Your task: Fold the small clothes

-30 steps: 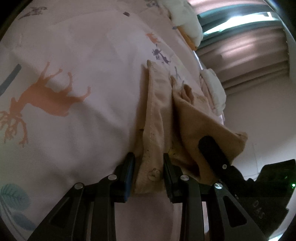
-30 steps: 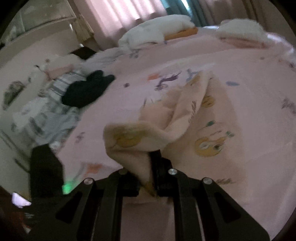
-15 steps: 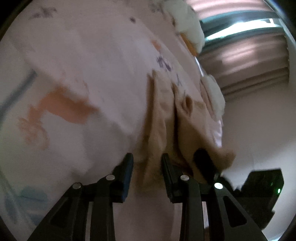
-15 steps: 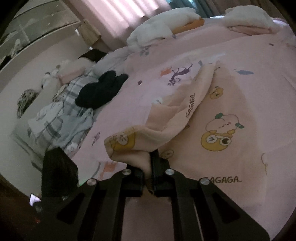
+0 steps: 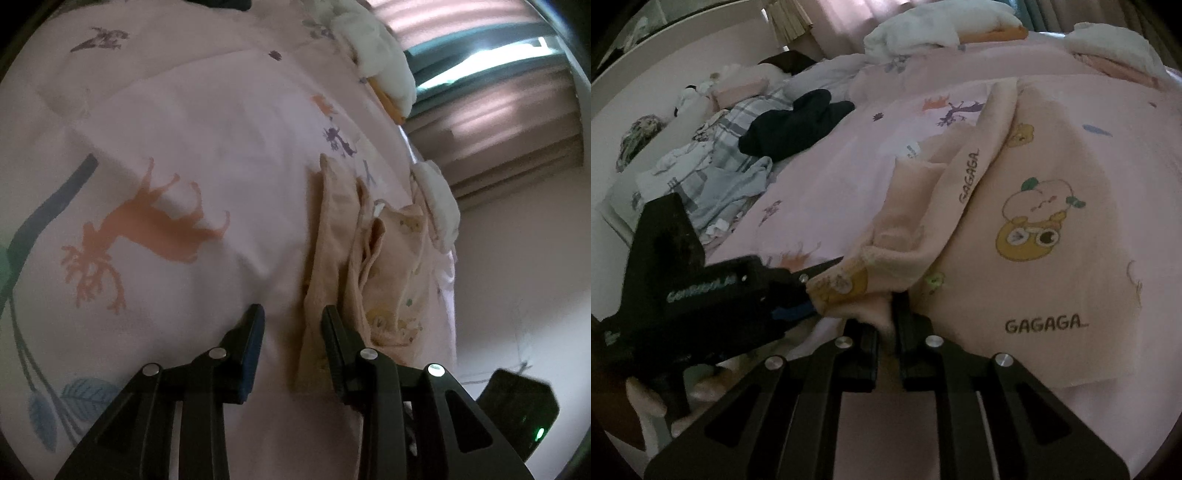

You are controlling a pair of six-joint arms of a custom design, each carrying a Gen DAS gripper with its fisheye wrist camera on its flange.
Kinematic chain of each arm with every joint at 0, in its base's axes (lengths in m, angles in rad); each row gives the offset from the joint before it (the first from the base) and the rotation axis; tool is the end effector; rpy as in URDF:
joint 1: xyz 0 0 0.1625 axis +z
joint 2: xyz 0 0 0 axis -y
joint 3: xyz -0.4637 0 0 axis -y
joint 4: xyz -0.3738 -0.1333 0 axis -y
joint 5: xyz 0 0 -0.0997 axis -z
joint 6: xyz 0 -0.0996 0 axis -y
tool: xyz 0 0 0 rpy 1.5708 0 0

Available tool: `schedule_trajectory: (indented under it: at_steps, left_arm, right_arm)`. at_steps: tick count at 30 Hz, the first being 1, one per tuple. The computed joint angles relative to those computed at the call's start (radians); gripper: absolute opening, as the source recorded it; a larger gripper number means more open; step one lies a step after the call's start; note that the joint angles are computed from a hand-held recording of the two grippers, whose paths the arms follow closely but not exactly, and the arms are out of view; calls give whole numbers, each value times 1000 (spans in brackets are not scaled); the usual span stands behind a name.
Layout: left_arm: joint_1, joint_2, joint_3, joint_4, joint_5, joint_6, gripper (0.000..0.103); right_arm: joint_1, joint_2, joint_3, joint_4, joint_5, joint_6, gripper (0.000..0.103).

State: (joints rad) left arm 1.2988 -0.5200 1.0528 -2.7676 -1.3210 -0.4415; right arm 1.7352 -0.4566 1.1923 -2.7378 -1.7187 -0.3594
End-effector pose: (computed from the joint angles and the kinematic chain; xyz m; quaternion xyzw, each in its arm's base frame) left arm -0.0796 -0.8731 0.1885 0.1199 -0.9312 0.3442 0.0026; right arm 0.2521 -0.7945 0.0683 0.2370 -0.9450 0.2054 0.0926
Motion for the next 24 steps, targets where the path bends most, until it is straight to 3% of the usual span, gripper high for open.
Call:
schedule_trajectory:
  at_steps: [5,9,11,16,19,24]
  left_arm:
    - [3,10,-17,6,-6,-3,32]
    - [4,11,-21,11,-4,8,32]
    - [5,12,-24,15,-5,12,32]
    - [9,10,-23,15,-17,-4,32]
    - [7,11,-27,20,-8,-1,32]
    - [-8,15,-26,24,42,41,32]
  right_arm:
    - [13,-13,59,-58,-71,-82,12]
    - [0,-37,68,-2,-24,-54,19]
    - [-9,-54,75,53,18,-44,30]
    - [-7,-85,84,145,29,-28,33]
    - [-7,-107,83,187,58,-7,43]
    - [5,-114,52,128,39,9,64]
